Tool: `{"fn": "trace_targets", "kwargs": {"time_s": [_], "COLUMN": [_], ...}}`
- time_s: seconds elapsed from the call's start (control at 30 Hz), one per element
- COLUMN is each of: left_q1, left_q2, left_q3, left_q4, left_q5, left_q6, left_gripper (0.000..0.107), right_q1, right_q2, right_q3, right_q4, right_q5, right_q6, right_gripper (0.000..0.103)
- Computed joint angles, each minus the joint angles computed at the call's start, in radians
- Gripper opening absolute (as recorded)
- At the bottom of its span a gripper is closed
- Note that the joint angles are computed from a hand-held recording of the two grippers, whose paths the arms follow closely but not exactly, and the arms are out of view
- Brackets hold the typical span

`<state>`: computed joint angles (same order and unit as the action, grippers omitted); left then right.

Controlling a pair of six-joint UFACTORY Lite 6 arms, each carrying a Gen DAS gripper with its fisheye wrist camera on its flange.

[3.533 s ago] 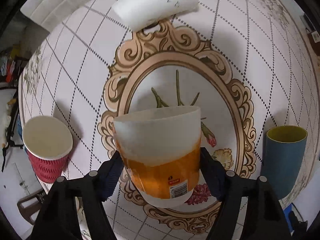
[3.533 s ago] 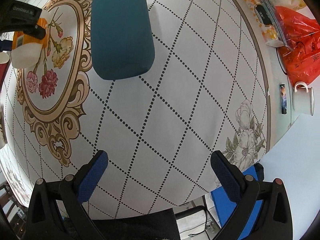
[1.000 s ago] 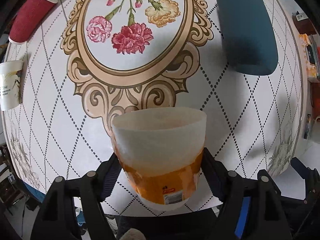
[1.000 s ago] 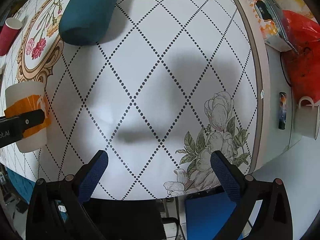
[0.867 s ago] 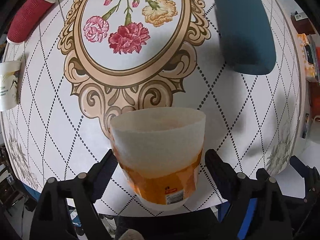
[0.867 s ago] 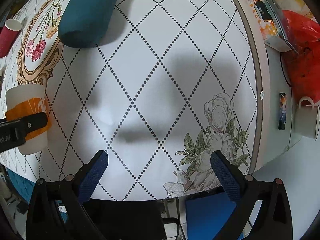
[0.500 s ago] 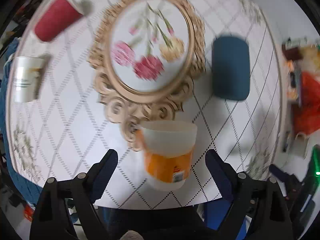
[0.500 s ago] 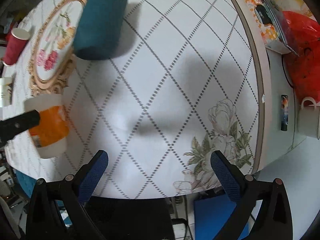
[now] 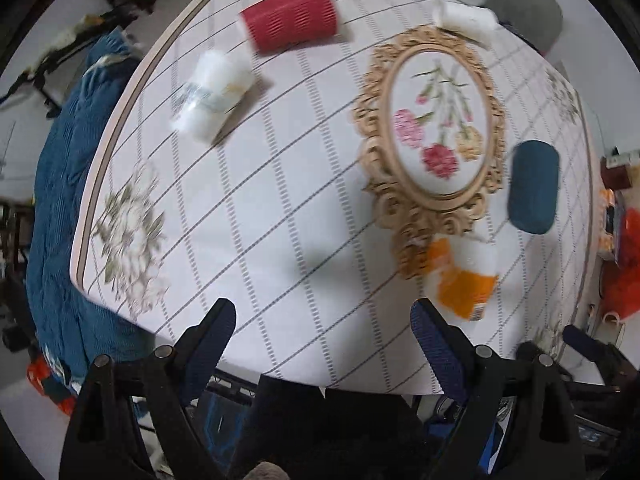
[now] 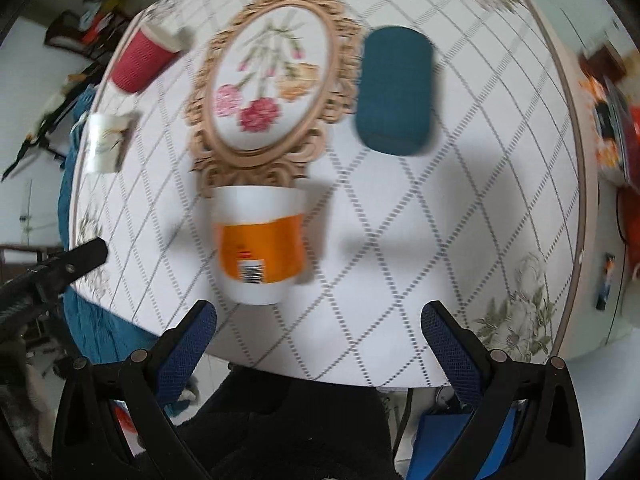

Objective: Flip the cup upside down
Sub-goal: 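Lay the cup on its side beside the placemat and open the left gripper, then grasp the lying orange-labeled cup with the right gripper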

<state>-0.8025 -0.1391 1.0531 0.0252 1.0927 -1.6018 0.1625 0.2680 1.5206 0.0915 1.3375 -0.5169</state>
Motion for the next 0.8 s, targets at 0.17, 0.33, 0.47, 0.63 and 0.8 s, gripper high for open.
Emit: {"fn": "trace_targets", "kwargs": {"time_s": [0.17, 0.33, 0.47, 0.63, 0.8], "left_q1": [-0.037, -0.062, -0.074, -0.08, -0.084], "left_q2": [-0.102, -0.167, -0.178, -0.161, -0.136], "left_q3": [-0.138, -0.261, -0.319, -0.374, -0.408], "left_q4": [-0.003, -0.017, -0.031, -0.038, -0.037], "left_q5": [-0.04, -0.109, -0.161, -0.243, -0.306], "left_q6": [-0.083, -0.135, -0.147, -0.148, -0.17], "left_gripper": [0.089, 0.089, 0.089, 0.097, 0.097], "right_q1": [0.079, 0.162, 0.261, 0.418, 0.533], "right_q2": [-0.031, -0.021, -0.026, -0.211, -0.591], "right_q3": [0.022, 0.13, 0.181, -0.048, -0.558], "right_q4": [-0.028, -0.103, -0.218, -0.383, -0.53], "right_q5": [0.04, 0.085, 0.071, -0.172, -0.583], "right_q6": [0.003, -0.037, -0.129, -0.439, -0.962], "right_gripper": [0.103, 0.103, 0.103, 0.103, 0.103]}}
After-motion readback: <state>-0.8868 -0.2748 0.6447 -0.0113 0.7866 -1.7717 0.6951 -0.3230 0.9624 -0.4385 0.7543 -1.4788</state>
